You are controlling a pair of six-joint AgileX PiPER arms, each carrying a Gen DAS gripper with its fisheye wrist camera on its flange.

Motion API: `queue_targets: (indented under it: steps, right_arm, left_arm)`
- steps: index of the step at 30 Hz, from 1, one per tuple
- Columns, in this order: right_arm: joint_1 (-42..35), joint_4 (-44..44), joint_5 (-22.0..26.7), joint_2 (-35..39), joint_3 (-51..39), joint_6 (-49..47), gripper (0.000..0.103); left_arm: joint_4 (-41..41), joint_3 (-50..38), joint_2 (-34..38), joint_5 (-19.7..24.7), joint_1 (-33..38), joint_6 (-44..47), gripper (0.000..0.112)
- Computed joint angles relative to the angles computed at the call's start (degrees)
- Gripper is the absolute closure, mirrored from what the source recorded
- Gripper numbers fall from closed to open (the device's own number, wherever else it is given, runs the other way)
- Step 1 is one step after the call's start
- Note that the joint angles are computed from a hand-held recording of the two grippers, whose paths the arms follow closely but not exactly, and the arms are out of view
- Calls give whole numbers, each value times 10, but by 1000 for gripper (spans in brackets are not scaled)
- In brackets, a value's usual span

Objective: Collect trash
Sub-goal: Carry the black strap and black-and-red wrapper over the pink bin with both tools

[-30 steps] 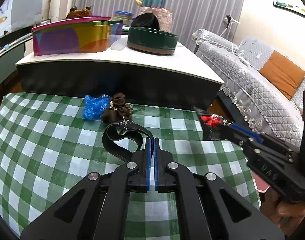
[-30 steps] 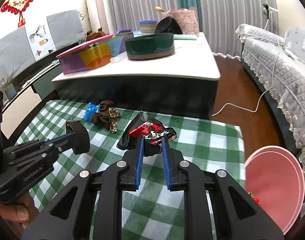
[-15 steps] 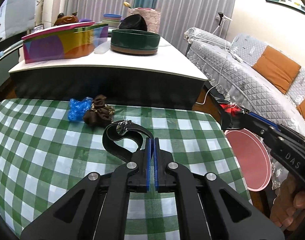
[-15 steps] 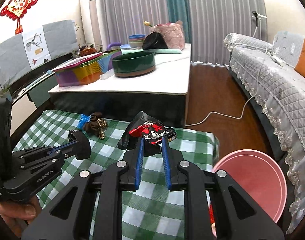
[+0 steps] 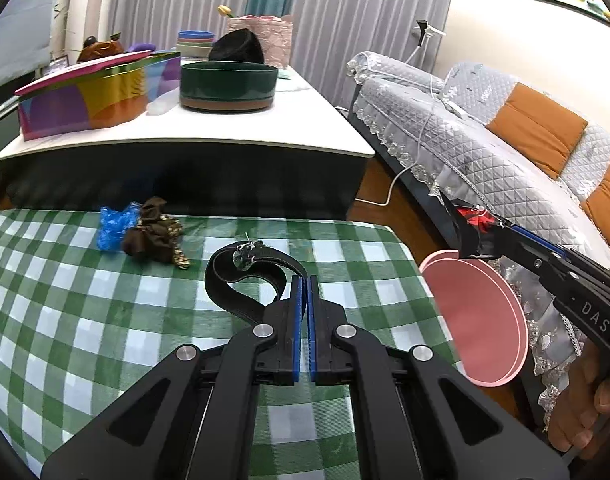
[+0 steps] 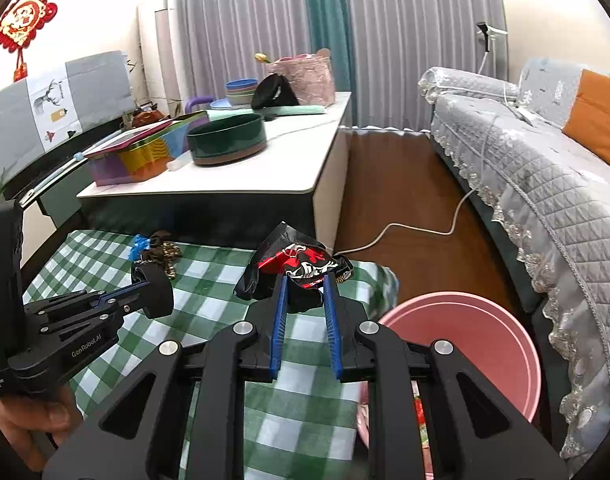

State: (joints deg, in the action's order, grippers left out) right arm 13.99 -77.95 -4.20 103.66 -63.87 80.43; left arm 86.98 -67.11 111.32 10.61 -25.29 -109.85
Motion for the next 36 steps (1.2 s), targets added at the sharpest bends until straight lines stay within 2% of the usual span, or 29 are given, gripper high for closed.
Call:
queue_targets:
  steps: [12, 24, 30, 36]
  right_arm:
    - [-47, 71, -9, -27, 34, -77, 84]
    - [-89, 77, -9, -47, 54, -84, 84]
    - [-120, 100, -16, -57, 69, -109, 84]
    - [-141, 76, -12, -51, 71, -84, 84]
  left_arm:
    - [-74, -42, 25, 2, -28, 73, 110]
    - [-156, -85, 48, 7, -59, 158, 110]
    - [-176, -104, 61, 3, -78, 186, 110]
    - [-166, -122, 76, -8, -94, 178, 110]
